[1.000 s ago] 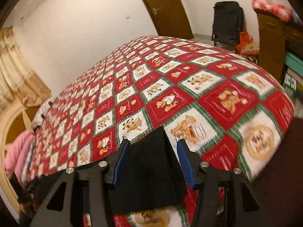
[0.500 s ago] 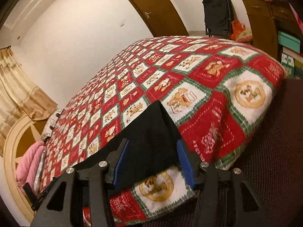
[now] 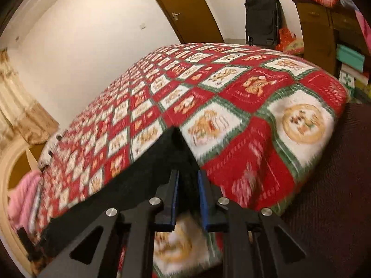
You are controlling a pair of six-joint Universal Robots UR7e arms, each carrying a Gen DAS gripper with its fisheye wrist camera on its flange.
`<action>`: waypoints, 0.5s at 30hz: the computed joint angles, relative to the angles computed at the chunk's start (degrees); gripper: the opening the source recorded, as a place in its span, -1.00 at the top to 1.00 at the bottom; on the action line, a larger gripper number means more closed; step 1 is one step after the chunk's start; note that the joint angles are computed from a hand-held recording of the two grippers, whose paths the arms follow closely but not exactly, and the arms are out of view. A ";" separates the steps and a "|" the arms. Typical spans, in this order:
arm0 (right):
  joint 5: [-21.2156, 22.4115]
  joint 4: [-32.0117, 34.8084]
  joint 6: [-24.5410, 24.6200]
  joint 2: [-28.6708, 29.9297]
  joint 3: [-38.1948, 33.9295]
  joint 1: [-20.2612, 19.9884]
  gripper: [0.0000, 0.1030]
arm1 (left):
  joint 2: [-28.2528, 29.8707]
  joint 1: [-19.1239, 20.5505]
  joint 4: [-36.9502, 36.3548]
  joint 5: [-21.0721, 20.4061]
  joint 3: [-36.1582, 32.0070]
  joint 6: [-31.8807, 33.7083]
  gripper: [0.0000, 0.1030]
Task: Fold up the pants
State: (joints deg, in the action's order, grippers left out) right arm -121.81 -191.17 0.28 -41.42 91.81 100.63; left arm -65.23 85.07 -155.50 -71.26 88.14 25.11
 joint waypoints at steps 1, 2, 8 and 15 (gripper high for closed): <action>-0.33 0.05 -0.66 0.26 -0.68 0.01 0.69 | -0.05 -0.12 0.20 -0.24 0.18 0.01 -0.11; -1.47 0.15 -1.65 0.59 -1.23 0.28 0.68 | -0.11 -0.24 0.21 -0.18 0.39 0.21 -0.11; -3.62 -2.82 -6.99 0.72 -0.67 1.55 -0.29 | -0.02 -0.30 1.22 -0.22 0.41 -0.11 -0.11; 0.70 9.91 -3.97 -0.57 -3.97 -0.50 -0.28 | -0.53 -0.70 0.26 0.29 1.03 1.38 -0.11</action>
